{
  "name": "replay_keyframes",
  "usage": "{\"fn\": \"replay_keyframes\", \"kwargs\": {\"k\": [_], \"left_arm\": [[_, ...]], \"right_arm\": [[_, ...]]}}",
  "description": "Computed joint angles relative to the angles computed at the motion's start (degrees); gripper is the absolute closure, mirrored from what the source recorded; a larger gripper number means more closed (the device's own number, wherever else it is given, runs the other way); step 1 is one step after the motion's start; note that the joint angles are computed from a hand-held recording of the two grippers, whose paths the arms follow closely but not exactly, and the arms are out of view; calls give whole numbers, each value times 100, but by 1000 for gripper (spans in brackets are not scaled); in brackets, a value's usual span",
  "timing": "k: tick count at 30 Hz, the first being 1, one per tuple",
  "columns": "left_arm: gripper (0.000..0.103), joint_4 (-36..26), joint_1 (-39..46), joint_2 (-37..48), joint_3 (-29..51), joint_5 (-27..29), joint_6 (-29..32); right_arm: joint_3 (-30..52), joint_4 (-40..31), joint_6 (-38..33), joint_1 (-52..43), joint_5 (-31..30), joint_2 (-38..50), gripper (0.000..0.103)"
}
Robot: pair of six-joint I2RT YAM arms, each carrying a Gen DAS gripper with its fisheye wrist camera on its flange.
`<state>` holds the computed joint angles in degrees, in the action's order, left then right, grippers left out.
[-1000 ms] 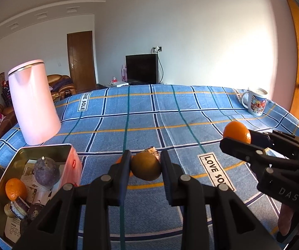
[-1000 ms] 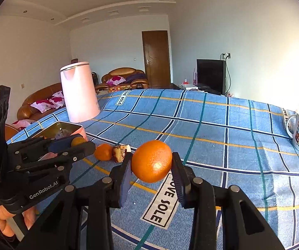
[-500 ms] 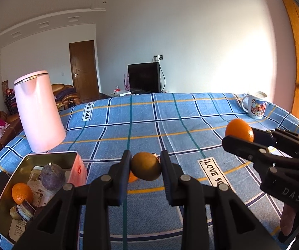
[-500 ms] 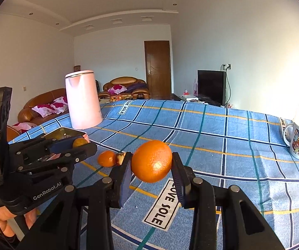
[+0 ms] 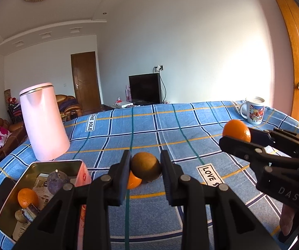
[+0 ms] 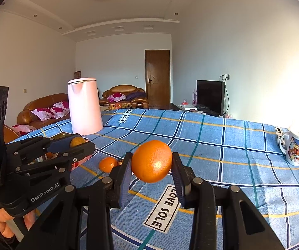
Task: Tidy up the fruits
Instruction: 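Carry the yellow fruit toward the tin with the left tool while the right tool carries the orange, then lower the yellow fruit into the tin and open the left tool while the right tool releases the orange there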
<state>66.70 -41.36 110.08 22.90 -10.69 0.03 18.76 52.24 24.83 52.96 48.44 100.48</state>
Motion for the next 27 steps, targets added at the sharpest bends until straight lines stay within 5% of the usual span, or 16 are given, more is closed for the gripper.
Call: {"fn": "replay_keyframes", "kwargs": {"k": [15, 27], "left_arm": [[73, -94, 1648, -366, -386, 1109, -258], [73, -1384, 3171, -400, 305, 2075, -252]], "right_arm": [[1566, -919, -357, -116, -832, 634, 64], [3701, -2253, -657, -34, -1672, 1749, 64]]}}
